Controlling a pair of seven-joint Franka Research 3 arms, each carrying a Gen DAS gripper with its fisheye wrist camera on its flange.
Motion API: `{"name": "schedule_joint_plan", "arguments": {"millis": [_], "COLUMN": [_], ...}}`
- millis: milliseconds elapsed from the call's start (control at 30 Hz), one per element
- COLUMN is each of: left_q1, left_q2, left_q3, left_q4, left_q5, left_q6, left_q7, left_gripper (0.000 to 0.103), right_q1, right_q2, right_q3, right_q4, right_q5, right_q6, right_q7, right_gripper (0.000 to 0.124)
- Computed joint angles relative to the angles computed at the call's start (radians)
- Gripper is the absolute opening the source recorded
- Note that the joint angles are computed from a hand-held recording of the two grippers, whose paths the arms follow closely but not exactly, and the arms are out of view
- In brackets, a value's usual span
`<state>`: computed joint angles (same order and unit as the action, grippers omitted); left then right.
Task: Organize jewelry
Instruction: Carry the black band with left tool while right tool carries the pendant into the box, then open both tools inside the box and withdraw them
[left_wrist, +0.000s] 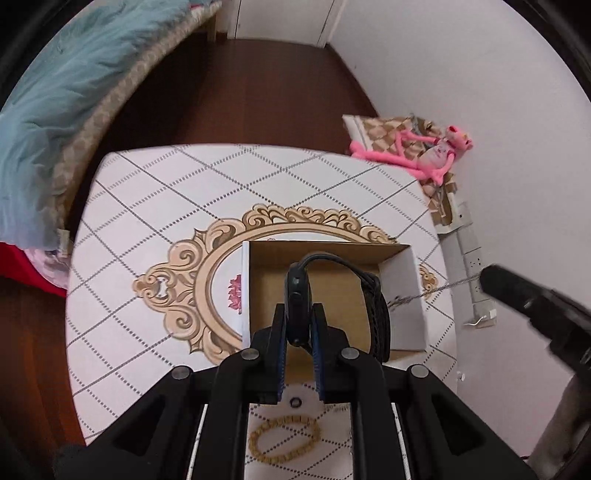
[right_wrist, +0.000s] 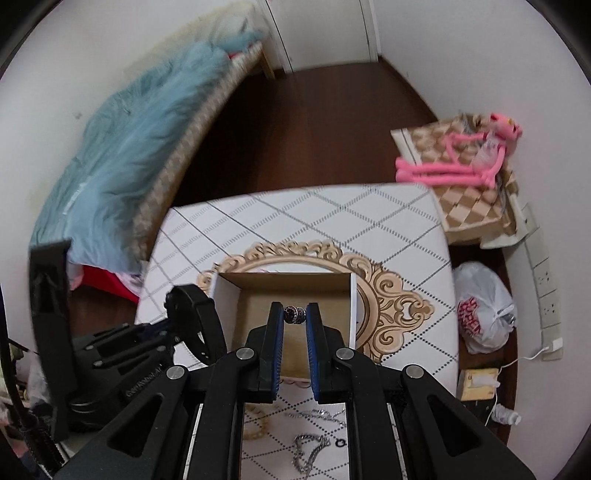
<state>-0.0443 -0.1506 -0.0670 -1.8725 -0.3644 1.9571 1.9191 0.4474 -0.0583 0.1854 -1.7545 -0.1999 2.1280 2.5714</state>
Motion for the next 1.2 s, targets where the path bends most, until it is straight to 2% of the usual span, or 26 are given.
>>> {"name": "schedule_joint_plan", "arguments": {"millis": [267, 333, 400, 433, 533, 633, 700, 733, 767, 800, 833, 900, 933, 1200], "left_q1": [0.013, 0.016, 0.018, 0.019, 0.020, 0.020, 0.019, 0.018, 0.016, 0.015, 0.013, 0.011, 0.010, 0.003], "left_q2": [0.126, 0.126, 0.122, 0.120, 0.117, 0.103, 0.086, 0.075, 0.063, 0.047, 0.033, 0.006, -0.004, -0.042], "left_q3": [-0.028, -0.034, -0.038, -0.038, -0.039, -0.041, -0.039, -0.040, -0.040, -0.040, -0.039, -0.037, -0.034, -0.019], "left_q4": [0.111, 0.115, 0.119, 0.119, 0.128, 0.116, 0.095, 0.079, 0.062, 0.036, 0.012, -0.038, -0.058, -0.134], "left_q5": [0.013, 0.023, 0.033, 0.032, 0.049, 0.081, 0.100, 0.120, 0.140, 0.162, 0.181, 0.225, 0.241, 0.302], "left_q6": [-0.059, -0.039, -0.024, -0.013, 0.014, 0.058, 0.094, 0.118, 0.140, 0.172, 0.202, 0.258, 0.273, 0.262], "left_q7": [-0.078, -0.086, -0.088, -0.089, -0.094, -0.102, -0.104, -0.107, -0.112, -0.117, -0.124, -0.145, -0.152, -0.179], "left_gripper": [0.014, 0.024, 0.063, 0.066, 0.067, 0.081, 0.087, 0.089, 0.100, 0.103, 0.103, 0.103, 0.103, 0.103], "right_q1": [-0.016, -0.018, -0.021, -0.022, -0.023, -0.023, -0.020, -0.018, -0.015, -0.012, -0.006, 0.010, 0.015, 0.048], "right_q2": [0.091, 0.102, 0.105, 0.108, 0.109, 0.104, 0.104, 0.104, 0.106, 0.105, 0.106, 0.116, 0.118, 0.110], "right_q3": [-0.040, -0.047, -0.054, -0.056, -0.060, -0.060, -0.058, -0.056, -0.055, -0.053, -0.051, -0.044, -0.042, -0.029], "right_q4": [0.009, 0.008, 0.003, 0.004, 0.008, 0.008, 0.012, 0.013, 0.019, 0.019, 0.021, 0.038, 0.037, -0.007], "right_q5": [0.109, 0.132, 0.149, 0.151, 0.144, 0.146, 0.136, 0.129, 0.114, 0.101, 0.074, 0.014, 0.004, -0.054], "right_q6": [0.000, 0.001, 0.004, 0.001, -0.007, -0.007, -0.013, -0.020, -0.033, -0.040, -0.057, -0.116, -0.131, -0.178], "right_q7": [-0.096, -0.120, -0.133, -0.138, -0.139, -0.142, -0.141, -0.137, -0.128, -0.119, -0.102, -0.058, -0.043, 0.034], "right_gripper": [0.013, 0.014, 0.014, 0.014, 0.016, 0.033, 0.052, 0.057, 0.065, 0.071, 0.073, 0.090, 0.092, 0.093]}}
